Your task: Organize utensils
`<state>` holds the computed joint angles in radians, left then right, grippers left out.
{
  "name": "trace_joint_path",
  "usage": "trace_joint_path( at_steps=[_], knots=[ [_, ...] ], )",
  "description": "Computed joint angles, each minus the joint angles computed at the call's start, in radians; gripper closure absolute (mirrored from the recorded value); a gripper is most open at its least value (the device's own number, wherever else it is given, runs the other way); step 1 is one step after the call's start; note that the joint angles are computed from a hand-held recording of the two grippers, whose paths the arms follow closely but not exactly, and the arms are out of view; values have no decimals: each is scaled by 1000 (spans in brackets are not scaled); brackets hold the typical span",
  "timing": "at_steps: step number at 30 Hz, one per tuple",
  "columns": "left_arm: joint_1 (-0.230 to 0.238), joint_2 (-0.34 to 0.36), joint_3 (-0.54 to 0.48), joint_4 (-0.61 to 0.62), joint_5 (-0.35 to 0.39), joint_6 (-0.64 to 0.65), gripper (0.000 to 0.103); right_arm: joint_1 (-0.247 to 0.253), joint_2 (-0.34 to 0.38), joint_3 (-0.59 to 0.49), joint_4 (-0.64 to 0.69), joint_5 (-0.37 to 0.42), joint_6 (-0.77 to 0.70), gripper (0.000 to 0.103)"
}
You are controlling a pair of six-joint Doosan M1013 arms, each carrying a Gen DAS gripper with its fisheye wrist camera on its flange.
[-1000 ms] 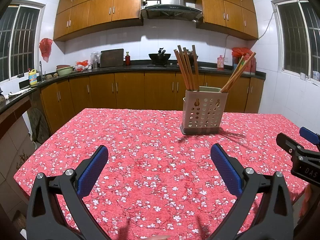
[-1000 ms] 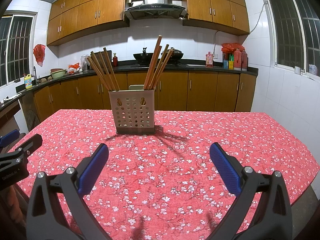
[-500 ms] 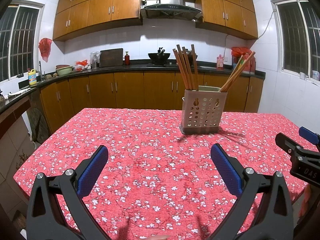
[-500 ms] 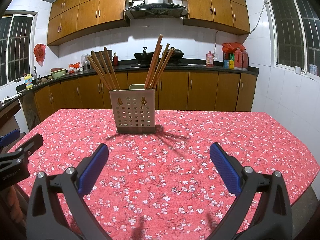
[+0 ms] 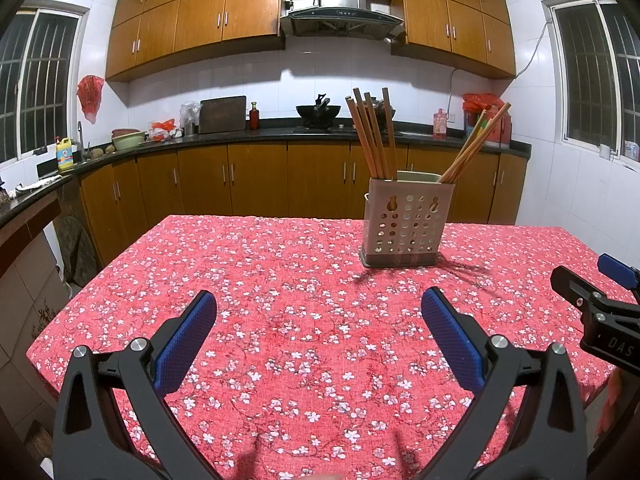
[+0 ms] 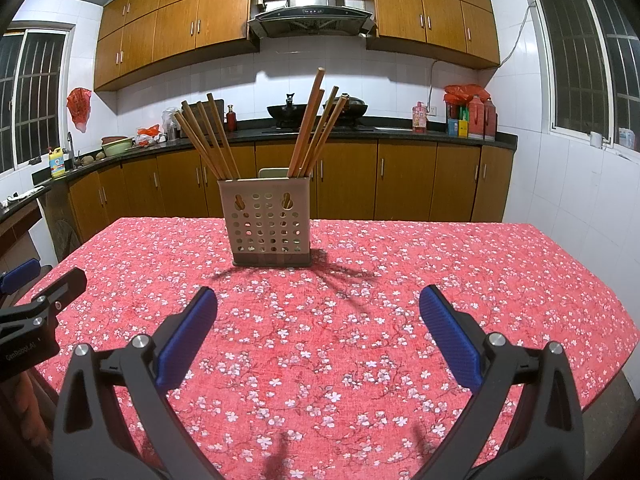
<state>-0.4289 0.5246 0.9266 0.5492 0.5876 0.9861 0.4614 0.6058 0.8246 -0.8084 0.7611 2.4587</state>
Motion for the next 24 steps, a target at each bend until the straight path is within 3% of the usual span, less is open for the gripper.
trace_joint_path(
  at_steps=[24],
  knots=[
    [2, 2, -1, -6, 5, 0, 2, -2, 1, -1, 6, 0, -4, 4]
  ],
)
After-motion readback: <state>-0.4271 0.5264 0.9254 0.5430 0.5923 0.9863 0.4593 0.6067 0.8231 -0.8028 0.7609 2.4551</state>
